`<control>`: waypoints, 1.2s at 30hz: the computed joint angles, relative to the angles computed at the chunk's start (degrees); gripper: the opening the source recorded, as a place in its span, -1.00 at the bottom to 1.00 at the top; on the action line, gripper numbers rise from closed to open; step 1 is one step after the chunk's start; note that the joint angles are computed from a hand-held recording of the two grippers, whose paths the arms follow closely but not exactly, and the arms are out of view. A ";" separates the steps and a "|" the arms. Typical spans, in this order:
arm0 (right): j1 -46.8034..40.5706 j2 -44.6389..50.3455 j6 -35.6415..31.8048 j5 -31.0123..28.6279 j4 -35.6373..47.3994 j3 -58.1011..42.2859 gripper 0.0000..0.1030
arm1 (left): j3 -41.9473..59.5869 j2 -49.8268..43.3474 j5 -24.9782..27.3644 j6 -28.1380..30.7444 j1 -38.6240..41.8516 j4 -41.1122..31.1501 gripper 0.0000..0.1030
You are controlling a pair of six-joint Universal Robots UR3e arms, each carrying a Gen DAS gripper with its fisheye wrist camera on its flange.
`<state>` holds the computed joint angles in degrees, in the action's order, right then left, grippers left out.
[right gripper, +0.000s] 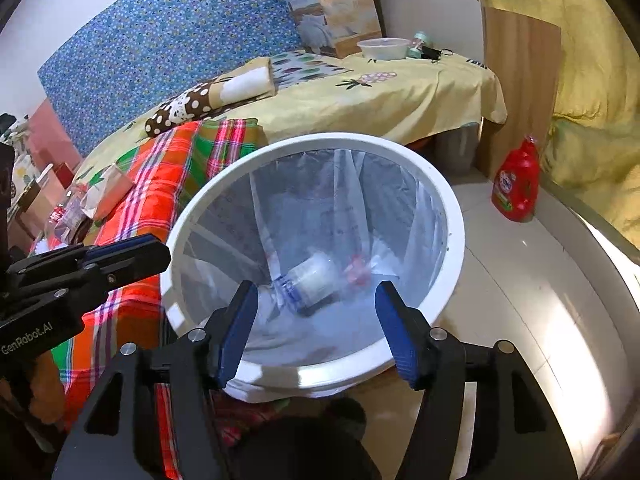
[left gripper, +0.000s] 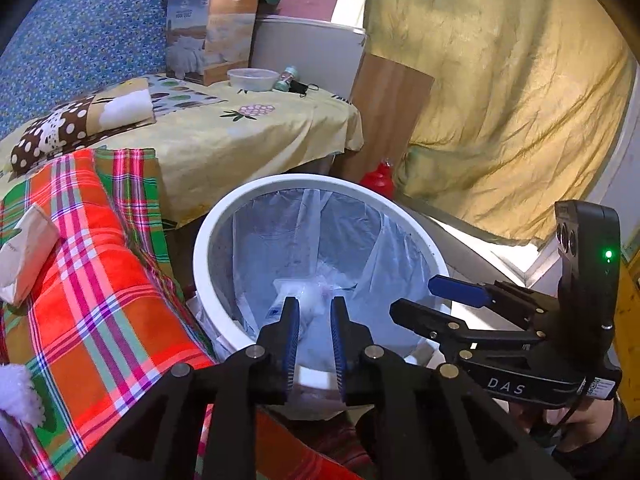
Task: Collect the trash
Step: 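Carry both cups over the white bin and open both tools to drop them, then move both open tools back over the trash on the cloth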
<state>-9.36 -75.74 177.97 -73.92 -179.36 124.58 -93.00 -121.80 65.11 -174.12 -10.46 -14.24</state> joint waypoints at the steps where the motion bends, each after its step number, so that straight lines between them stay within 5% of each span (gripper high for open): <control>1: 0.12 -0.31 0.02 -0.13 -0.17 0.17 0.22 | -1.26 0.82 -0.64 -0.34 0.43 0.56 -0.70; 22: 8.67 -6.80 0.09 0.93 -3.59 2.05 0.21 | -30.41 24.56 -1.53 -3.27 11.03 9.27 -0.70; 36: 16.14 -5.26 -0.31 -0.41 -3.06 -1.47 0.21 | -47.05 45.29 -3.83 -0.75 24.44 4.50 -0.70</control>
<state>6.79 -81.00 177.66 -74.33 -182.42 123.12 -140.06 -76.51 61.28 -174.87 13.98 -9.75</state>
